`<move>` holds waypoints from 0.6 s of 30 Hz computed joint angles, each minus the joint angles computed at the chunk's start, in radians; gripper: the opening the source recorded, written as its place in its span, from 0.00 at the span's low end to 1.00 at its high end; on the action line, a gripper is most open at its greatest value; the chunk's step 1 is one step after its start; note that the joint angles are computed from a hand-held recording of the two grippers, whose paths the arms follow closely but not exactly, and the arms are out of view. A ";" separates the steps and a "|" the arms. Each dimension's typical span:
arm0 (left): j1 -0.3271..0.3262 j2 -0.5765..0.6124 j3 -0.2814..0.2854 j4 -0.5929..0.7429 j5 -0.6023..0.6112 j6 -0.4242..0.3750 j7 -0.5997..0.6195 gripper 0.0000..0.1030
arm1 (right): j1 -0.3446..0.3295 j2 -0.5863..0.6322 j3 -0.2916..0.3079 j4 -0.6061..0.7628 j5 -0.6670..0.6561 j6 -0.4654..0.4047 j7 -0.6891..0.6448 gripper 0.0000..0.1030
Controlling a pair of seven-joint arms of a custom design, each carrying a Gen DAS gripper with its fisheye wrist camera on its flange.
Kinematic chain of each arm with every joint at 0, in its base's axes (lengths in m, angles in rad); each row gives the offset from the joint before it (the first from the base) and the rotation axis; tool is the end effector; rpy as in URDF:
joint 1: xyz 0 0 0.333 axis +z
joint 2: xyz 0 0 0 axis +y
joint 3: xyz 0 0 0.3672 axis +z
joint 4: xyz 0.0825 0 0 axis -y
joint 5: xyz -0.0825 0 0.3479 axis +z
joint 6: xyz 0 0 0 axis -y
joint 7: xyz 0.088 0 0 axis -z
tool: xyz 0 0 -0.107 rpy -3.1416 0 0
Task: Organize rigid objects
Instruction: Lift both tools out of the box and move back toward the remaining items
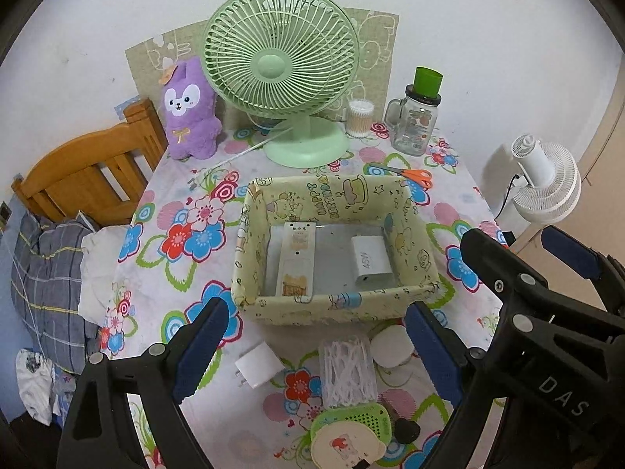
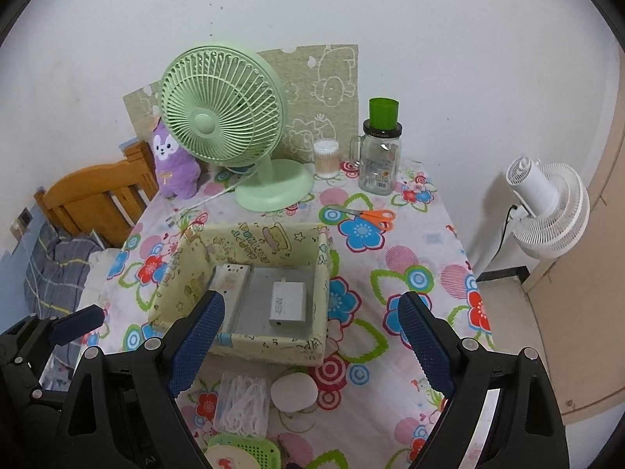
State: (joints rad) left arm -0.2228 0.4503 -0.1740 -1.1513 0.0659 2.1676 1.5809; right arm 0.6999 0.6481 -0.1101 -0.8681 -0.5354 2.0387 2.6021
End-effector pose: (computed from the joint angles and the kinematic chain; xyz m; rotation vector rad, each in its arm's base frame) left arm 0.6733 -0.2394 0.6595 -1.5312 2.2817 -0.6744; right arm 0.6256 0.4292 0.6397 -1.5022 2.0047 -0.7603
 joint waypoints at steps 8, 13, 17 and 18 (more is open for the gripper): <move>-0.004 -0.058 0.000 -0.094 0.010 0.052 -0.029 0.91 | -0.002 -0.077 0.016 -0.131 -0.027 0.063 0.022 0.90; 0.000 -0.094 -0.003 -0.159 0.008 0.083 -0.047 0.91 | -0.004 -0.108 0.030 -0.187 -0.044 0.083 0.029 0.90; 0.010 -0.119 -0.008 -0.209 -0.006 0.106 -0.052 0.92 | -0.004 -0.129 0.040 -0.230 -0.056 0.095 0.041 0.90; 0.012 -0.129 -0.009 -0.229 -0.010 0.117 -0.053 0.92 | -0.005 -0.135 0.044 -0.243 -0.058 0.100 0.044 0.90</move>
